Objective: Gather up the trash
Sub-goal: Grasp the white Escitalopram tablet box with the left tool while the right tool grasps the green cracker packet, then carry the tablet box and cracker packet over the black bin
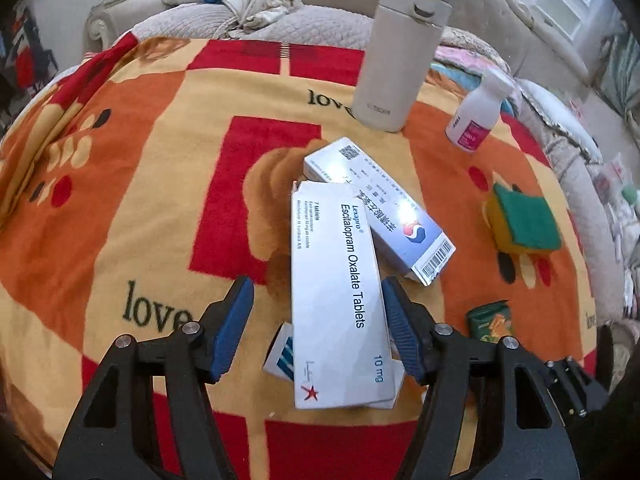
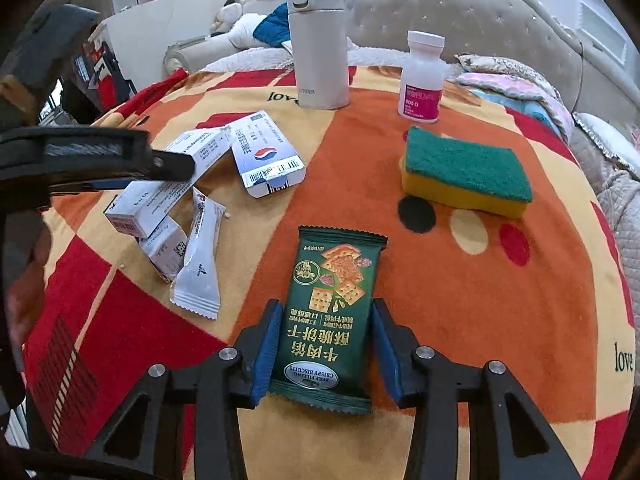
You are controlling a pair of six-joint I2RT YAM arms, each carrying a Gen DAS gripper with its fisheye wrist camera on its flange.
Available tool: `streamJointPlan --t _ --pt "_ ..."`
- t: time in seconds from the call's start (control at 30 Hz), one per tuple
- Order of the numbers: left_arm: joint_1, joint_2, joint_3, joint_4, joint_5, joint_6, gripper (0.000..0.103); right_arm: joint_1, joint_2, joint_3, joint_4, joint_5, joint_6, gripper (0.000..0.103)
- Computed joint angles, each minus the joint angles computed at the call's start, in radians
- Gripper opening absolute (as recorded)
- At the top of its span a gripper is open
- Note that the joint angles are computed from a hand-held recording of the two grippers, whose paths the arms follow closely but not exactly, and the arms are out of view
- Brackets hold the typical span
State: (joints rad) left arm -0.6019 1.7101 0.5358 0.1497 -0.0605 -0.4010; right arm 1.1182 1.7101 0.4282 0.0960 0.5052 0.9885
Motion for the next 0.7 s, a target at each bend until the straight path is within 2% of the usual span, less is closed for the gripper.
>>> streamJointPlan --t 0.03,0.07,0.17,0.37,0.57,0.7 --pt "0.004 -0.004 -0.017 0.027 0.006 0.006 0.044 0.001 -0.008 -0.008 0.006 -0.002 0.003 0.041" --pt "0.006 -0.009 -0.025 0.035 0.008 0.007 0.040 0.002 -0.019 -0.019 0.016 -0.005 0.003 0.041" --pt "0.016 -0.062 -0.070 0.054 0.022 -0.001 0.040 0.013 -0.065 -0.045 0.017 -0.010 0.008 0.041" --pt "-0.034 -0.274 -0.174 0.008 0.001 -0.032 0.040 0.111 -0.211 -0.083 -0.101 0.042 0.100 0.041" --pt "-0.247 -0.413 -0.248 -0.051 -0.089 -0.147 0.040 0.235 -0.327 -0.121 -0.250 0.090 0.270 0.041" --pt "-0.411 -0.387 -0.248 -0.054 -0.175 -0.237 0.040 0.329 -0.361 -0.123 -0.364 0.121 0.397 0.041"
